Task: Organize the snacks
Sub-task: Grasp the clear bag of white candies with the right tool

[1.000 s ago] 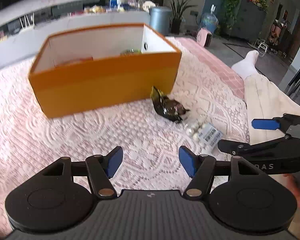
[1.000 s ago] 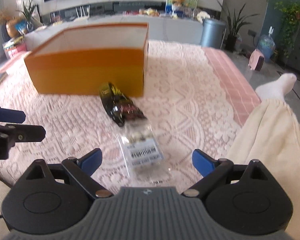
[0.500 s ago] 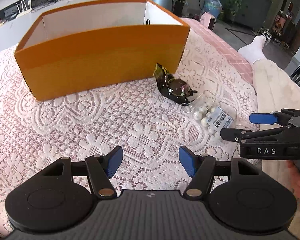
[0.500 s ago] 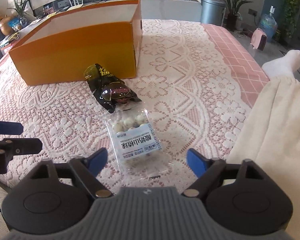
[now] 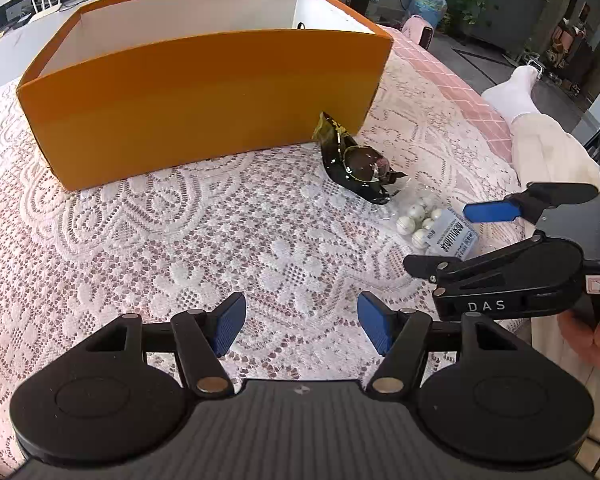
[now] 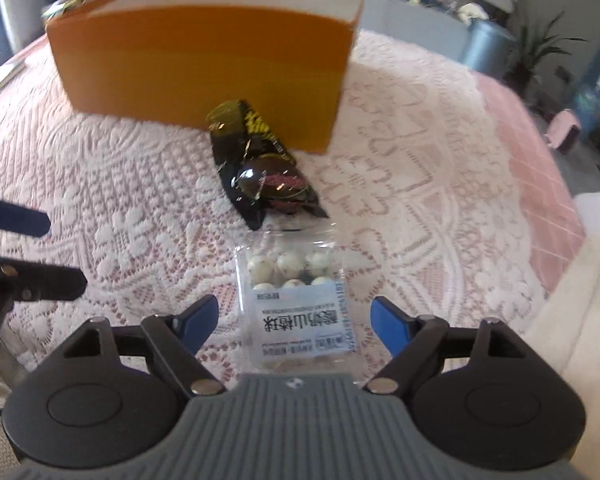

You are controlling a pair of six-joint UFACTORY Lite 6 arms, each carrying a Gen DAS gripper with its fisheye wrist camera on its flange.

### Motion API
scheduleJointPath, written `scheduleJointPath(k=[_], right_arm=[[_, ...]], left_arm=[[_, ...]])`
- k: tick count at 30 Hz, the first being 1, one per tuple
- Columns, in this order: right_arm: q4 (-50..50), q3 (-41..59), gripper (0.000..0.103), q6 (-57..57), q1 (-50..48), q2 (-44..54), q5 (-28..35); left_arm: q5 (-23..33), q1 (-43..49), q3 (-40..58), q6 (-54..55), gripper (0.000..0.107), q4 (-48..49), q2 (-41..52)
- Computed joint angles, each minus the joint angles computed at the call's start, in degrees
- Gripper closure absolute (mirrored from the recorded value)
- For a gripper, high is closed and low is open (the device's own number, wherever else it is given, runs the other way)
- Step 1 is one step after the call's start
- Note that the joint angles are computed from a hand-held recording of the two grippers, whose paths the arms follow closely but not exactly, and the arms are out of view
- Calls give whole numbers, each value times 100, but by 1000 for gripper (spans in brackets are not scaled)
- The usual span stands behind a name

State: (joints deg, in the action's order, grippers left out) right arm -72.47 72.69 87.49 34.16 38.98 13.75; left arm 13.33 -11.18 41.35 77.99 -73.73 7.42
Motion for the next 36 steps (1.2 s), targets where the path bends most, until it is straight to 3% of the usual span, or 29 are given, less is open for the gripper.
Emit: scheduleJointPath(k=[3,5,12,19,22,27,31,36], right_arm=[[1090,214,27,-1019,-176,183,-218],[1197,191,29,-1053,-256,182,-373],[263,23,44,-64,-254,67,-416],[658,-429,46,-398,-195,-371,-659],[-371,-731,46,705,-119,-678,-675],[-1627,-1067,46,2190,-90,-1173,-388],[-1240,-815,46,1873,-125,-1063,191],[-914,-201,46,1575,-428,-488,337]], left_arm=[[60,66,21,306,32,-255,67],[125,87,39,627,32,-530,131],[179,12,90,1170,32,-1058,294],[280,113,57,1514,33,-1420,263],[364,159,79,1710,34,-1665,258],[497,136,157,2297,34,-2229,303],[568,80,439,2371,34,-2424,568],[754,-50,721,3228,29,-3383,902]])
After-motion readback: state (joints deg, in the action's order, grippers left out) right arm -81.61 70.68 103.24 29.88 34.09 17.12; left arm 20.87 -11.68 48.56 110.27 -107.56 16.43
